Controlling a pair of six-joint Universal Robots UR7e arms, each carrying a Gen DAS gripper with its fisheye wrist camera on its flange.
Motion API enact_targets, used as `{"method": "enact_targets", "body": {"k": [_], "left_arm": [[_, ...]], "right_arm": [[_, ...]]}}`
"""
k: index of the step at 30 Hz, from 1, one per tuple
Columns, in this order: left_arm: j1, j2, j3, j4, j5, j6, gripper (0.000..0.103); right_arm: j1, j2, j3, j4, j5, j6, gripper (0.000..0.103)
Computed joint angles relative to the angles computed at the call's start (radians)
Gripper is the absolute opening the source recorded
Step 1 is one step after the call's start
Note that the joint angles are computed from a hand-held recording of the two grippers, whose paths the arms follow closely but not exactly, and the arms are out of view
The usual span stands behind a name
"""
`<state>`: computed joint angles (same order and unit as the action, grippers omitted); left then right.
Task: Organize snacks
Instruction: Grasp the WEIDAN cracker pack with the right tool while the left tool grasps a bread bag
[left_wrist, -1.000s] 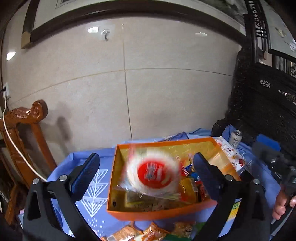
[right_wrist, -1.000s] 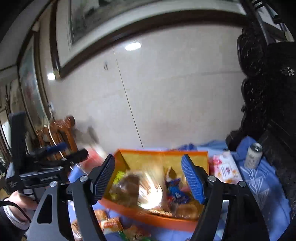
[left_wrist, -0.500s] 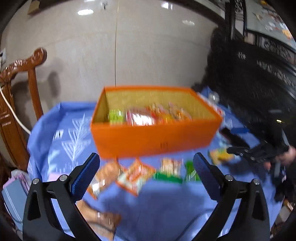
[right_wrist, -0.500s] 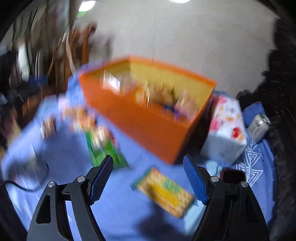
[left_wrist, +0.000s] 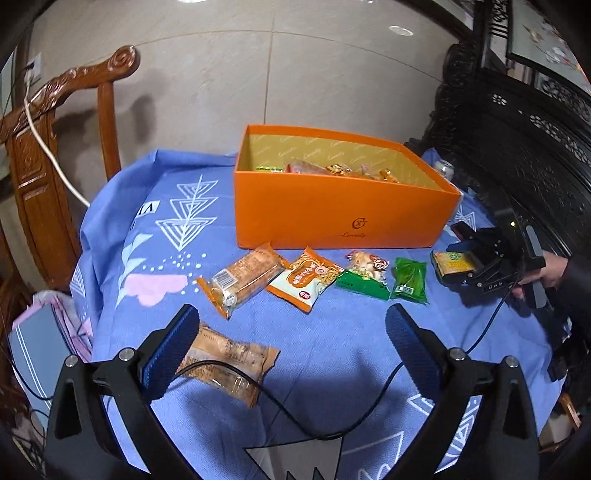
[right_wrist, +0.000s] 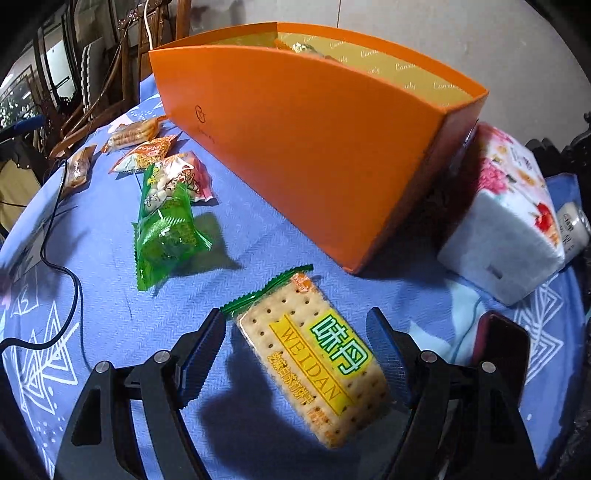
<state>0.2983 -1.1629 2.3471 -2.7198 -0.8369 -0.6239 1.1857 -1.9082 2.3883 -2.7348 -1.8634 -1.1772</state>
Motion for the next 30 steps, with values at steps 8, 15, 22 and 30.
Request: {"method": "enact_targets", "body": {"k": [8,15,22,30], "left_arm": [[-0.011,0.007,0.000,0.009,-0.001,-0.001,0.099],[-0.016,-0.003,0.010,0.041,-0.014,-0.037,0.099],[-0.033,-0.033,0.032,0.085,-0.024,-0.098,0.099],[-0.077,-0.082,0.068,0.134,-0.020,-0.160,0.099]], "right_arm": [[-0.012,0.003,0.018,-0.016,-0.016,0.011,0.081],[-0.041,-0.014,0.062,-0.084,0.012,0.076,0.100],[-0.054,-0.014,0.080,-0.123,0.036,0.080,0.100],[-0.014,-0.035,0.106,-0.144,-0.039,0.170,0.077]]}}
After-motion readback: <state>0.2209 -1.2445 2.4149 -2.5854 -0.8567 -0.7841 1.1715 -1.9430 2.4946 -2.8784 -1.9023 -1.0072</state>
